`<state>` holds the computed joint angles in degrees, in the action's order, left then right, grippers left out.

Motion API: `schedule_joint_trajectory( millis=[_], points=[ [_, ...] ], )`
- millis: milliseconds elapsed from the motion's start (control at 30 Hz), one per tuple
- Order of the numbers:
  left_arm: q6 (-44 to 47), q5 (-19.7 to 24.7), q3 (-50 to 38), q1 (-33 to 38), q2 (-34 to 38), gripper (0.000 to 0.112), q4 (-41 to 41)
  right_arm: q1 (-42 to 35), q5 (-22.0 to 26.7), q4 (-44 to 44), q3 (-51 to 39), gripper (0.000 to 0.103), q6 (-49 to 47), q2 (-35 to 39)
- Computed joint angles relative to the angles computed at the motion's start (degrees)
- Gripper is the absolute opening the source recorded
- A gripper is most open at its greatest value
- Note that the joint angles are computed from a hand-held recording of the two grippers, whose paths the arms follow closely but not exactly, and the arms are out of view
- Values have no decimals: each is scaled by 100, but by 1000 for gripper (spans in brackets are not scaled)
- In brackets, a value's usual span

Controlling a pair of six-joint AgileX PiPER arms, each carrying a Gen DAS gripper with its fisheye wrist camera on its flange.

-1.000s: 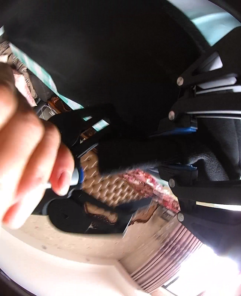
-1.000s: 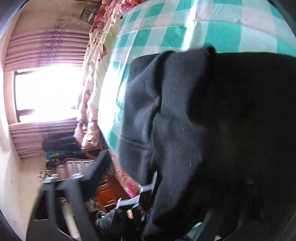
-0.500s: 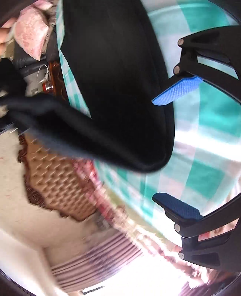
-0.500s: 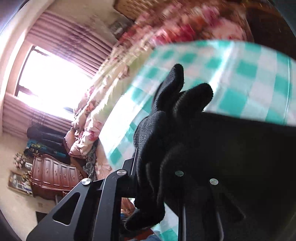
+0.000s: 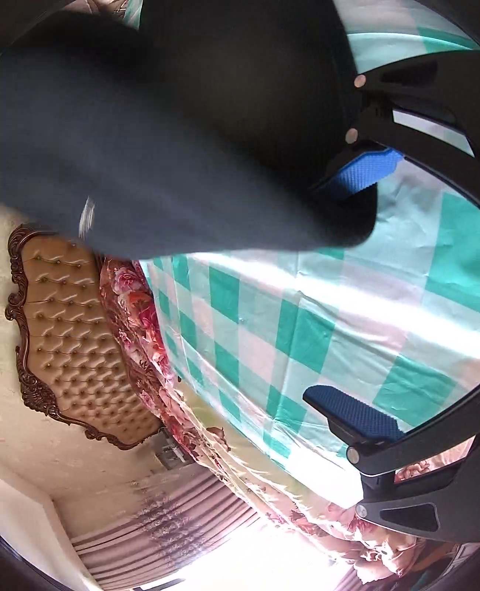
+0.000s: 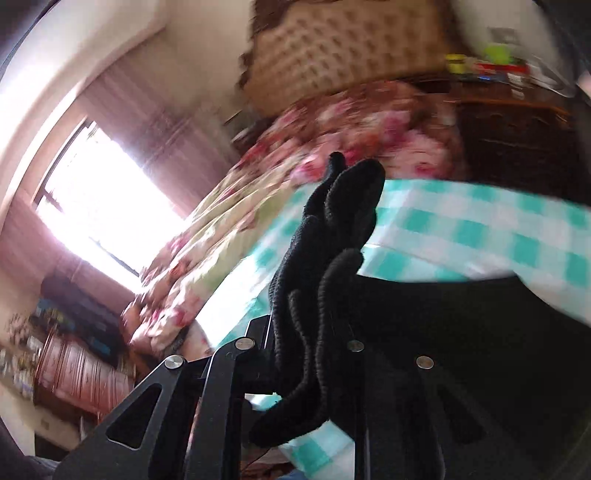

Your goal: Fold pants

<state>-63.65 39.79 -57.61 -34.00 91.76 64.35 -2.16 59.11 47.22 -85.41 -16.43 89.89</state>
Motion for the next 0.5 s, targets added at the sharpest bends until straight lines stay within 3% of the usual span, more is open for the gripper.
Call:
schedule_joint_trajectory(
  millis=[100, 267, 367, 500],
  points=[
    [279, -250, 41, 223, -56, 101, -306, -597, -509, 74, 1552, 18, -524, -182],
    [1287, -535, -72, 606, -238, 102, -1521, -1348, -807, 1510, 2995, 18, -2143, 568],
    [1606, -714, 55, 855, -381, 102, -1963, -1401, -692, 1688, 3008, 18, -2332, 475],
    [1271, -465, 200, 604, -538, 102, -1770, -1354, -616, 1652, 2871, 18, -2293, -14]
  ],
)
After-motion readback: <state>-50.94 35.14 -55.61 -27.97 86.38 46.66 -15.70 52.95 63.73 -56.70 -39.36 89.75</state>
